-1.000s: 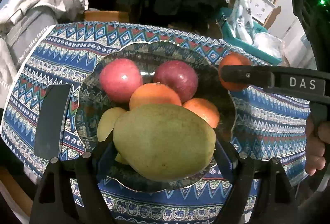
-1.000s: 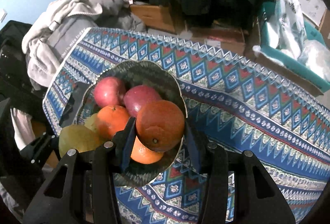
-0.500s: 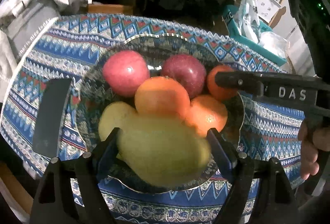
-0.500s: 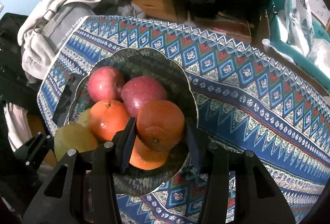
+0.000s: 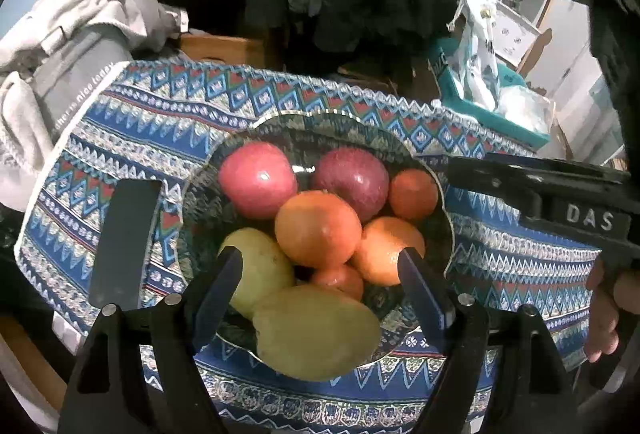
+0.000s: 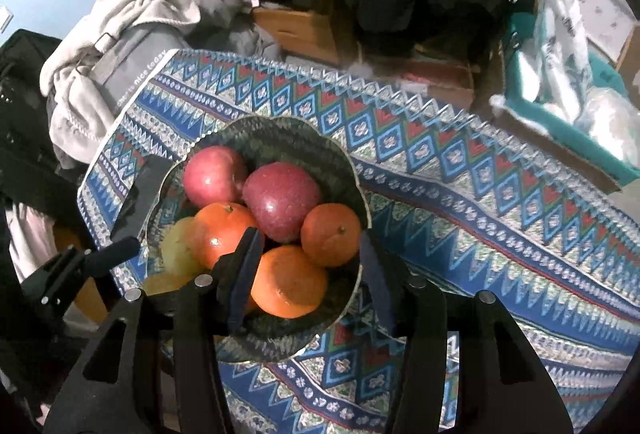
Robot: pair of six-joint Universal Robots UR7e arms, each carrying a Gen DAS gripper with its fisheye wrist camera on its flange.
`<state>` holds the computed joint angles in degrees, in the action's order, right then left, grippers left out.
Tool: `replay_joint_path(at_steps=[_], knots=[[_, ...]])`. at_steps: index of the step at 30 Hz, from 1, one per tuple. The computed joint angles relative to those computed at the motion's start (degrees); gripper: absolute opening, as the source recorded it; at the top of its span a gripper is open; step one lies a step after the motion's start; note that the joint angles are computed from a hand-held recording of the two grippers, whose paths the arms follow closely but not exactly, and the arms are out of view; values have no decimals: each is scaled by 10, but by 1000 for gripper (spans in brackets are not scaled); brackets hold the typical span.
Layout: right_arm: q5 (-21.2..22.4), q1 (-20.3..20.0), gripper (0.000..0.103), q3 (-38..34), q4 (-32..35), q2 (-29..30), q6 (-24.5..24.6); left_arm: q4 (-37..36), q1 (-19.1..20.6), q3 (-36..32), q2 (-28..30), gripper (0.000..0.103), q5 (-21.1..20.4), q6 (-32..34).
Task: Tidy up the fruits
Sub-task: 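Lower the pear into the bowl with the left tool while the right tool releases its orange there, then open both tools and withdraw them up and away from the bowl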
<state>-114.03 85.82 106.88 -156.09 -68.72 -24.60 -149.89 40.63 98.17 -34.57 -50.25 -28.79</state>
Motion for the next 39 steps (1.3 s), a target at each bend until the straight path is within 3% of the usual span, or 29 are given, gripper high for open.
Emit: replay_joint_path(at_steps=[27, 31, 39], knots=[[-57, 76, 76, 90, -141, -136, -51, 27, -85, 8, -61, 88, 76, 10], [-63, 83, 79, 102, -166, -150, -63, 29, -95, 8, -66, 95, 81, 5], [-70, 95, 81, 129, -229, -179, -96, 8, -115, 10, -73, 100, 89, 12]])
